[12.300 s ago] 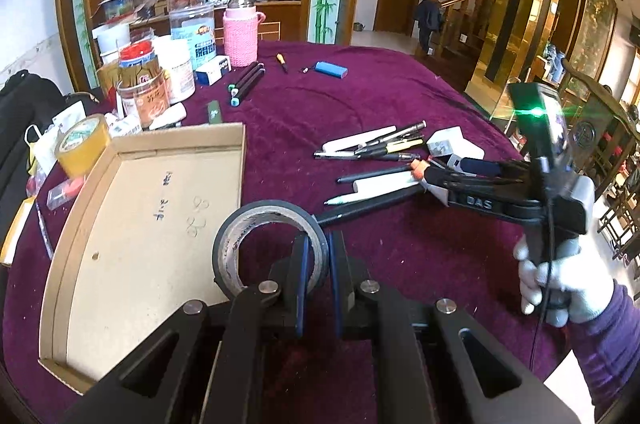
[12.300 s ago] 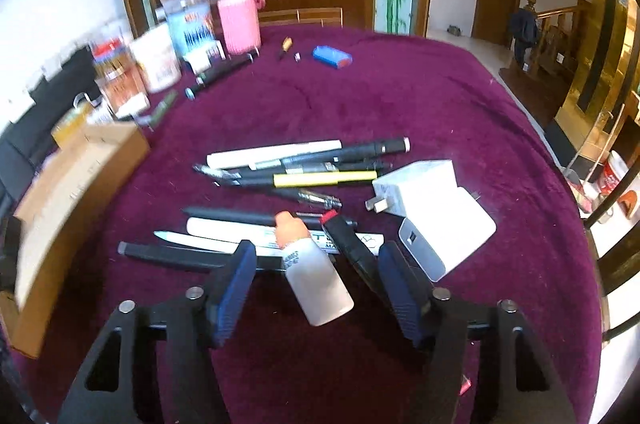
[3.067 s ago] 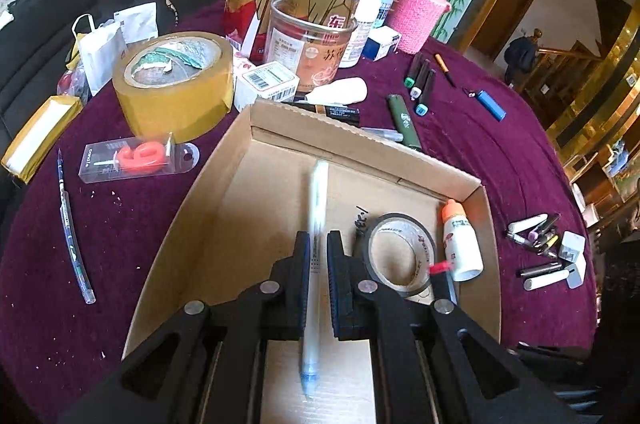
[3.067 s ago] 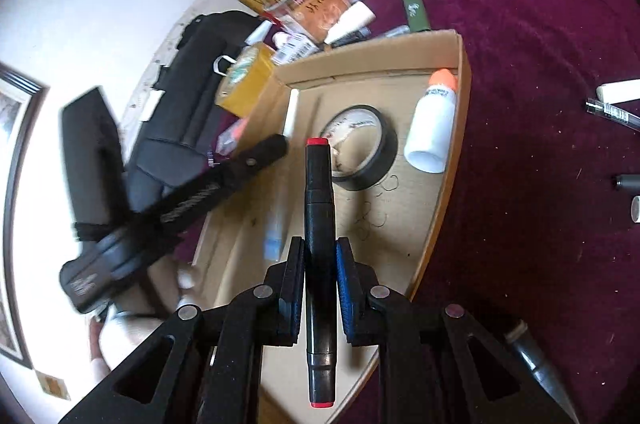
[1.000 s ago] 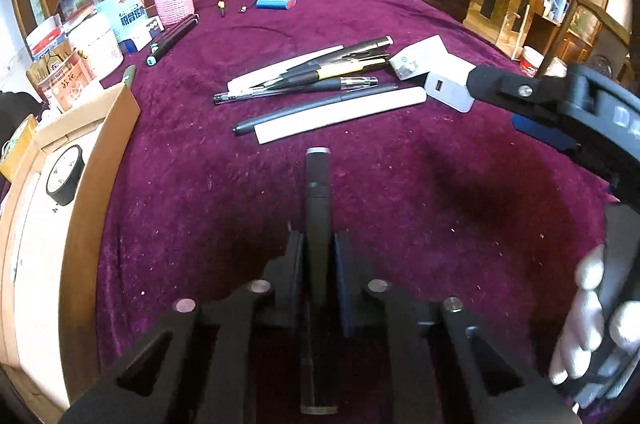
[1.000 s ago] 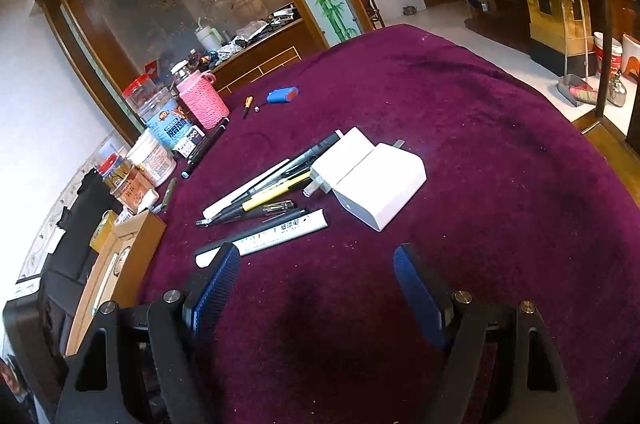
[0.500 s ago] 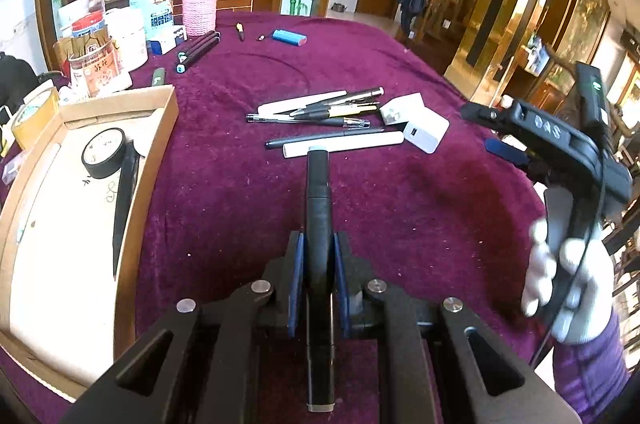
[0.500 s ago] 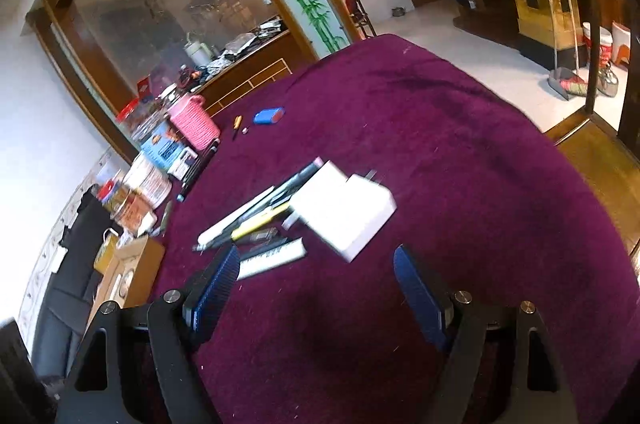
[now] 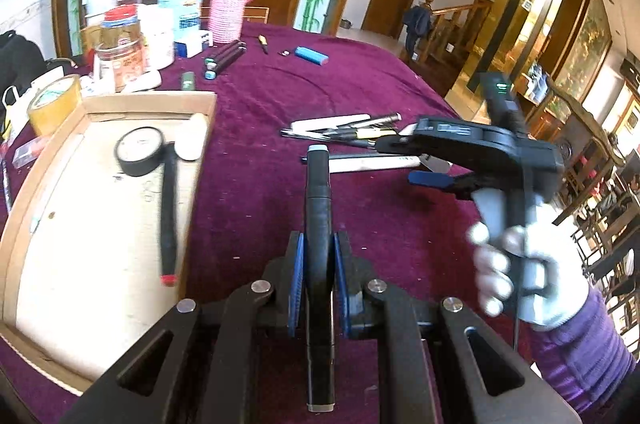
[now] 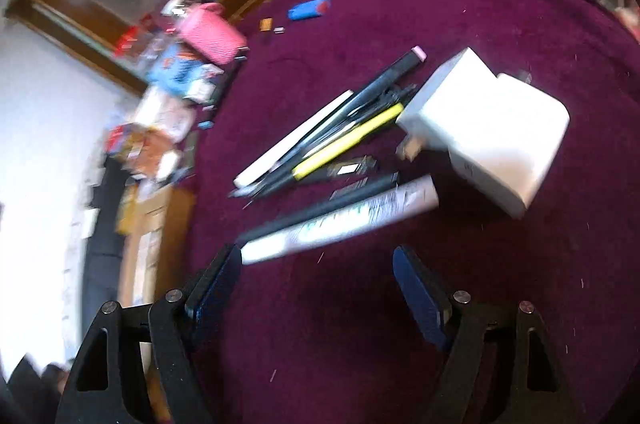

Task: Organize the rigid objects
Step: 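Grasp the white PAINT marker with the right tool while the left tool holds the black pen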

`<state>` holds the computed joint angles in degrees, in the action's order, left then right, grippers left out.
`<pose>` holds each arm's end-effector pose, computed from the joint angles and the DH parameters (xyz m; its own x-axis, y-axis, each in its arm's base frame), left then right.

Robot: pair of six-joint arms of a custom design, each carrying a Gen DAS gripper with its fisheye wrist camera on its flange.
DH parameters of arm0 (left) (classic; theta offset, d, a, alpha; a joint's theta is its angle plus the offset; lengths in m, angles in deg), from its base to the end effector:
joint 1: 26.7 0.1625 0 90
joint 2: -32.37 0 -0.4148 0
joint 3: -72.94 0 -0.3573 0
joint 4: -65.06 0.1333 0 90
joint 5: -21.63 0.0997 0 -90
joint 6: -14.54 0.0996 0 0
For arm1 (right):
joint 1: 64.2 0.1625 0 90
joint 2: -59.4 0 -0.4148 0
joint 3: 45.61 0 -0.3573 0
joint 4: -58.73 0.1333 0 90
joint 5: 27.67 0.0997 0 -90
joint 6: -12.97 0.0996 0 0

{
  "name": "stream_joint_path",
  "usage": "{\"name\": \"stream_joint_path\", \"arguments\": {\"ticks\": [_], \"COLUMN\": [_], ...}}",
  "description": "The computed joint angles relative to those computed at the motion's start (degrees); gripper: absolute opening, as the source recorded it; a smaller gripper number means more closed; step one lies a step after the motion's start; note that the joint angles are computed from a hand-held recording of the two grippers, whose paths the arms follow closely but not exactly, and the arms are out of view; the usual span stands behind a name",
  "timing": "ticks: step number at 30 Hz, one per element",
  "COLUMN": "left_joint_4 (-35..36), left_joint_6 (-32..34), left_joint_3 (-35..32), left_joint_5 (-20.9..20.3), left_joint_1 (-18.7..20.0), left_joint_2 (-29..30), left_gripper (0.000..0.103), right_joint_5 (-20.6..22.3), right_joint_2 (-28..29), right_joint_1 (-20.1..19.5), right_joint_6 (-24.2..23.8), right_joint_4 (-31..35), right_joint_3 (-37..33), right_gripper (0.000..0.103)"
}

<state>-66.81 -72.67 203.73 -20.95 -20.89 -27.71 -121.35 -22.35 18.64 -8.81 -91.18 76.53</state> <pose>-0.3569 -0.2440 0.0777 -0.8566 -0.0541 -0.5132 0.3269 0.7126 -0.6208 0.0687 -0.4711 0.2811 -0.9606 -0.2117 0.1802 -0.2573 0.9225 -0.2878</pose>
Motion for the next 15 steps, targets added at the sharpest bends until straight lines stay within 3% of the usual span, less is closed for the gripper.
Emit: {"name": "stream_joint_path", "arguments": {"ticks": [2, 4, 8, 11, 13, 15], "left_joint_4": [1.29, 1.58, -0.71, -1.26, -0.7, 0.51], "left_joint_6": [-1.4, -2.4, -2.32, -3.01, -4.18, -5.43], "left_joint_3": [0.67, 1.83, 3.81, 4.83, 5.67, 6.28], "left_joint_5": [0.25, 0.58, 0.85, 0.78, 0.87, 1.12], "left_joint_1": [-0.41, -0.84, -1.02, -1.56, -2.22, -2.86], "left_joint_2": [-1.15, -2.54, -3.85, -4.71, -5.89, -7.11], "left_gripper": [0.014, 0.014, 0.014, 0.014, 0.014, 0.014], "right_joint_5": [-5.54, -8.41, -14.32, -15.08, -15.18, -15.59], "right_joint_2": [2.8, 4.37, 6.73, 7.25, 6.29, 4.52], "right_joint_1": [2.99, 4.21, 6.87, 7.35, 7.4, 7.42], "right_joint_6": [1.8, 3.24, 1.38, -1.51, -2.72, -4.91], "right_joint_4": [-6.61, -7.88, -14.03, -16.27, -14.3, -12.36], "right_joint_3": [0.14, -0.74, 0.04, 0.76, 0.9, 1.8], "right_gripper": [0.068, 0.055, 0.051, 0.05, 0.04, 0.037]}}
